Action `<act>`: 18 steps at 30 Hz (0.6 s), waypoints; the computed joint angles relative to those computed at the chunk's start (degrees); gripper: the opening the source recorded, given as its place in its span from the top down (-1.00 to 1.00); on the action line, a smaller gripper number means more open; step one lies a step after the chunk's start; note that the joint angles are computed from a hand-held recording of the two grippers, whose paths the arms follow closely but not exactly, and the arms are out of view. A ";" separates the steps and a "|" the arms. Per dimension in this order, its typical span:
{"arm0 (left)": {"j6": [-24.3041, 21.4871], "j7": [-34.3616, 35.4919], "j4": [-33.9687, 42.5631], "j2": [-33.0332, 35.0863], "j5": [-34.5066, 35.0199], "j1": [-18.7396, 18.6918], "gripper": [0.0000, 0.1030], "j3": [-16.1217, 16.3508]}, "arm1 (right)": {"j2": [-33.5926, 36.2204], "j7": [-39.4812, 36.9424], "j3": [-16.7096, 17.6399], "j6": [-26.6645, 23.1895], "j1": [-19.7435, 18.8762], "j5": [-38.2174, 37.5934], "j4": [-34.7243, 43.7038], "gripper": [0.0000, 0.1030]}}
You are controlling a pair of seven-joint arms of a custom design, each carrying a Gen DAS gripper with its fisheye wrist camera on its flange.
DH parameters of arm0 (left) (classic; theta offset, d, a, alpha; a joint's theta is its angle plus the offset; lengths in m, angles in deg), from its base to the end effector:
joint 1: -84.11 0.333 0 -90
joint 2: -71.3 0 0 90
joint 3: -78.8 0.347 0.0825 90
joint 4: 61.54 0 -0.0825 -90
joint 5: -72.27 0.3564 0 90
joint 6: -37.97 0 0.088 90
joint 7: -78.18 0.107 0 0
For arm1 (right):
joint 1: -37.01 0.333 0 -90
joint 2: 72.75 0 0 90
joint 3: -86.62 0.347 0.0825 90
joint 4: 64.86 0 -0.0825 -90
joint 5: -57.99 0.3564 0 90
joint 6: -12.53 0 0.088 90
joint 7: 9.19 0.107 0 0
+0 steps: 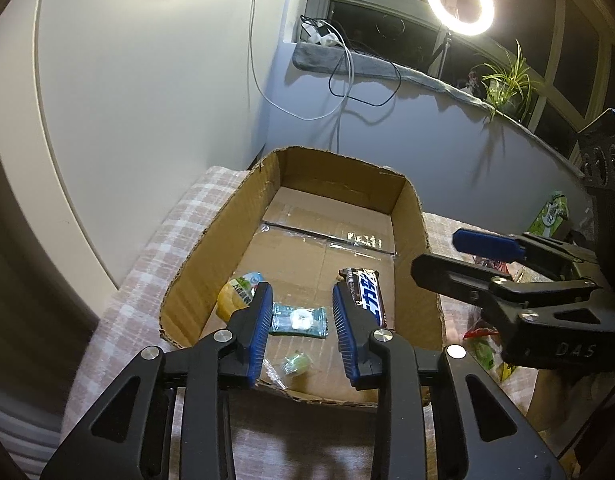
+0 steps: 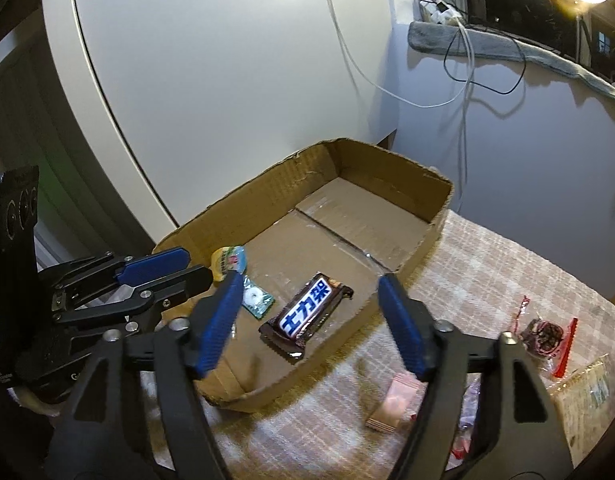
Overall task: Organize snacks
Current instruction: 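Carry both snacks into the cardboard box and open both grippers, then grasp the wrapped bread loaf with the right gripper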
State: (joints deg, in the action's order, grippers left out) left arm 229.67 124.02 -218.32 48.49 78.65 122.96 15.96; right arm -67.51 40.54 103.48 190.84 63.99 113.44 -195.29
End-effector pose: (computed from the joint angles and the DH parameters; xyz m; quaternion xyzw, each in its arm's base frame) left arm 0.3738 -0.1991 0.4185 -0.6817 0.6057 -0.3294 0.2449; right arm 0.4346 0.3161 0.4292 -0.7979 0.4742 -0.0767 0.3641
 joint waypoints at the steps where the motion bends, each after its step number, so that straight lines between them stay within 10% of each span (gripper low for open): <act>1: -0.16 -0.04 0.06 -0.13 -0.02 -0.01 0.32 -0.06 | -0.25 -0.66 0.15 0.09 -0.23 0.83 -0.14 -0.50; 7: -0.14 -1.60 0.36 -1.73 0.28 0.35 -0.38 -1.09 | -1.64 -0.30 -1.27 -0.47 -0.15 1.81 -1.43 -0.62; 18: 0.41 -2.62 4.35 1.61 1.66 2.92 -0.39 -7.39 | -8.40 -1.24 -7.63 -1.39 0.88 4.51 -8.49 -0.62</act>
State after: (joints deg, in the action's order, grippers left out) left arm 230.07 121.41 -213.97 50.10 80.31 125.88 8.58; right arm -75.91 39.30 95.85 189.45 64.87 117.94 -203.78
